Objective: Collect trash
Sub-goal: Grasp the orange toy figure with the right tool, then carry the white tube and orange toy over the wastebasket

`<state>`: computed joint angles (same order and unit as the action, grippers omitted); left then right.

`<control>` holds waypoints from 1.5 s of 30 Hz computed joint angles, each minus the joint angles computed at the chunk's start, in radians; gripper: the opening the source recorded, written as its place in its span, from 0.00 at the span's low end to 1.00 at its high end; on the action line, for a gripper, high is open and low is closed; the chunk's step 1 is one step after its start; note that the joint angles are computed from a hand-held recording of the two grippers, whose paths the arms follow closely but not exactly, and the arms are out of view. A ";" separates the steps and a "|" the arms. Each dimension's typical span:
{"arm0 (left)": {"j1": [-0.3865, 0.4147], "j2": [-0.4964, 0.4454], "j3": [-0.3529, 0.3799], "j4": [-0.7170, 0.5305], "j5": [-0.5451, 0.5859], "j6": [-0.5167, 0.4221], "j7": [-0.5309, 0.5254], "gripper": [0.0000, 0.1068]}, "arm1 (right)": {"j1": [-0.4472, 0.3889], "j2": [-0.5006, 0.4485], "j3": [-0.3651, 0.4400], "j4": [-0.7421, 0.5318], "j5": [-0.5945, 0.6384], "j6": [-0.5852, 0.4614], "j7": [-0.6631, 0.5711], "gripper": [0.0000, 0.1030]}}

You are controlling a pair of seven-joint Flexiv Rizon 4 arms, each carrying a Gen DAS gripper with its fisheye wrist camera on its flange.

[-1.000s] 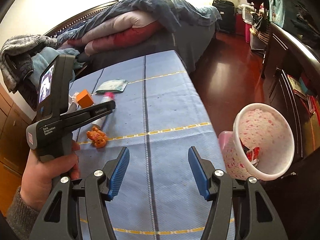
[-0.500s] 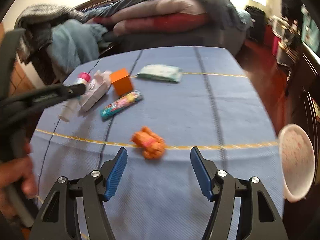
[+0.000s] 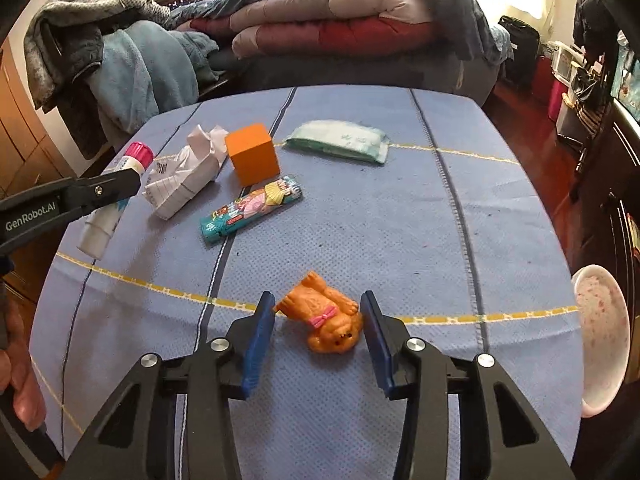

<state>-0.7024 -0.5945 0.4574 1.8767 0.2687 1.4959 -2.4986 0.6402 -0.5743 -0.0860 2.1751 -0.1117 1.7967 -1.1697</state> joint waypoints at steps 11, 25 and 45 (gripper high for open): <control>-0.066 0.039 0.008 -0.074 0.105 -0.090 -0.063 0.22 | -0.082 0.092 0.049 0.083 0.023 0.051 -0.020 0.43; -0.026 0.006 -0.192 -0.304 0.245 -0.200 -0.072 0.22 | -0.188 0.211 0.040 0.207 0.130 0.128 -0.073 0.43; -0.049 -0.361 -0.385 -0.845 -0.001 -0.316 0.352 0.22 | -0.466 0.157 0.015 0.221 0.174 0.188 -0.102 0.43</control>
